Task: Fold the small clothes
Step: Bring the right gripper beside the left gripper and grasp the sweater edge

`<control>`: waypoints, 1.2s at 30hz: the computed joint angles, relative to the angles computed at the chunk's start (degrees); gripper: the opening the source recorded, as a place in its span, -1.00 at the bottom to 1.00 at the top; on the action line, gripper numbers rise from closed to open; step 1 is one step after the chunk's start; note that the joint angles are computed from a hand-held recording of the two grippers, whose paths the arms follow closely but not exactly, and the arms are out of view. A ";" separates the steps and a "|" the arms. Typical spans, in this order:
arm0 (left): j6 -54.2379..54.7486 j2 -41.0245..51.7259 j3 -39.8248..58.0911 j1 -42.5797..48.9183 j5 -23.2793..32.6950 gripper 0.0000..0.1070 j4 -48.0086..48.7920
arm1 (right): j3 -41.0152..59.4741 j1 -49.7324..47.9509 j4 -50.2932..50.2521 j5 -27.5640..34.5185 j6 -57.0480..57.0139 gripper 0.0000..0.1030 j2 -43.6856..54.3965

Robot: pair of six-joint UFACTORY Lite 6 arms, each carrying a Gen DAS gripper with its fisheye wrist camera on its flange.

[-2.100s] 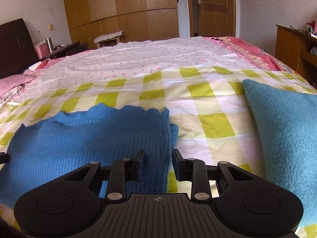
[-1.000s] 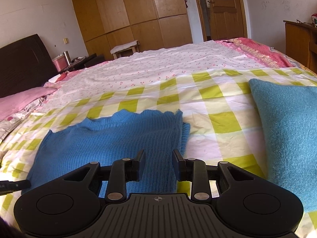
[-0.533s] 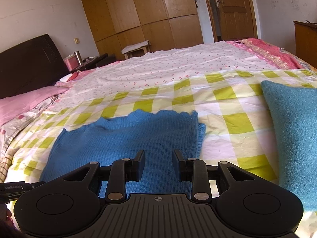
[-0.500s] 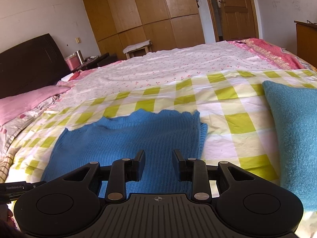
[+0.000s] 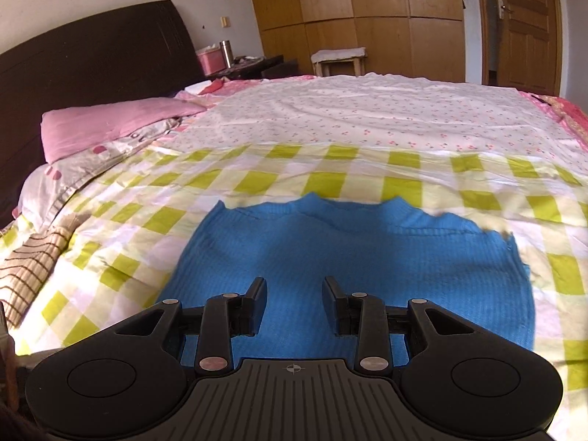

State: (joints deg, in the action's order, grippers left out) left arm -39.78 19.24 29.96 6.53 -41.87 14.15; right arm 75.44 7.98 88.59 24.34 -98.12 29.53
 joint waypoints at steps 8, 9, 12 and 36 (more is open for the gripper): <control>0.41 0.83 -2.15 1.85 -4.83 -0.53 3.13 | 22.11 11.19 -29.35 -3.38 34.54 -0.33 15.33; 0.40 0.89 -2.20 1.97 -5.04 -0.54 3.41 | 25.50 12.44 -33.41 -3.27 39.35 -0.32 17.70; 0.30 1.21 -2.27 2.41 -5.62 -0.54 4.48 | 35.57 15.20 -43.75 -2.21 51.95 -0.28 24.52; 11.32 -6.60 -7.71 -3.62 -5.17 -0.32 -8.69 | 50.19 17.34 -65.40 0.37 74.39 -0.80 33.13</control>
